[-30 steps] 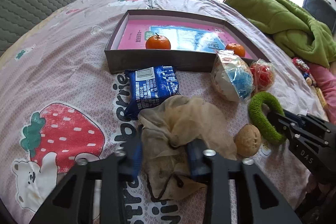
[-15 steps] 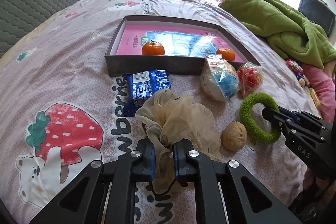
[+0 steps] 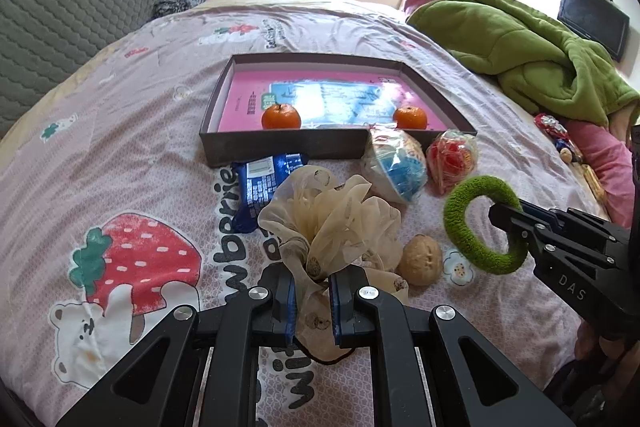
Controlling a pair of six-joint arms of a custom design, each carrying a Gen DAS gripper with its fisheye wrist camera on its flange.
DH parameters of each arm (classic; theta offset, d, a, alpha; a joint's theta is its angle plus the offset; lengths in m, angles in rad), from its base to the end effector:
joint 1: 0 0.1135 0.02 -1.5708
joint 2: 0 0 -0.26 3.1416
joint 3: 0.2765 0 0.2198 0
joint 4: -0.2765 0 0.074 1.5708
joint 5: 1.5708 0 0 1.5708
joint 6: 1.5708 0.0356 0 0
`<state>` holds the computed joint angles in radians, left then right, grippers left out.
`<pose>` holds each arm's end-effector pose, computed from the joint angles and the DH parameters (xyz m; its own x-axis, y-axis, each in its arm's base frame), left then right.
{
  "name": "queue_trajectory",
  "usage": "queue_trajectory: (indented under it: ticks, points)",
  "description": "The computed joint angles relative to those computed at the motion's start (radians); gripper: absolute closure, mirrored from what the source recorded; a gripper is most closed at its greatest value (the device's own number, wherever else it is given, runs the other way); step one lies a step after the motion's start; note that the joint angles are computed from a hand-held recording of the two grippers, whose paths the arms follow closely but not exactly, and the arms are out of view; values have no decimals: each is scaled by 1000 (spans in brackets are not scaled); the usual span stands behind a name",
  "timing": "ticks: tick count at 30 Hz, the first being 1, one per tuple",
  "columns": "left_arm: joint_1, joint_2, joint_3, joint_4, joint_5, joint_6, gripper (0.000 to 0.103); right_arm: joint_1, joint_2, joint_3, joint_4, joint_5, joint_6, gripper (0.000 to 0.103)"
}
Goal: Organize objects
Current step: 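Grasp the green fuzzy ring with the right tool while the left tool grasps the mesh puff, then lift and carry the ring and bath puff over the pink box with both tools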
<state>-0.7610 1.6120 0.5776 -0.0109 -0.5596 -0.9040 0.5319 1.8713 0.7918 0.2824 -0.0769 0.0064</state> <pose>0.1887 -0.1536 0.1321 -0.6952 -0.2576 -0.6711 -0.2500 0.9619 -0.1102 0.2797 0.1678 0.1254 -0.6200 -0.3575 -0.6984 -0.5480 0.8344 0.0594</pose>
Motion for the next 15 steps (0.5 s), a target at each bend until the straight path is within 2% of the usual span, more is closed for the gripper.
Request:
queue_trajectory:
  ticks: [15]
  points:
    - [-53, -35, 19, -65, -71, -28, 91, 10, -52, -48, 24, 3, 16, 87]
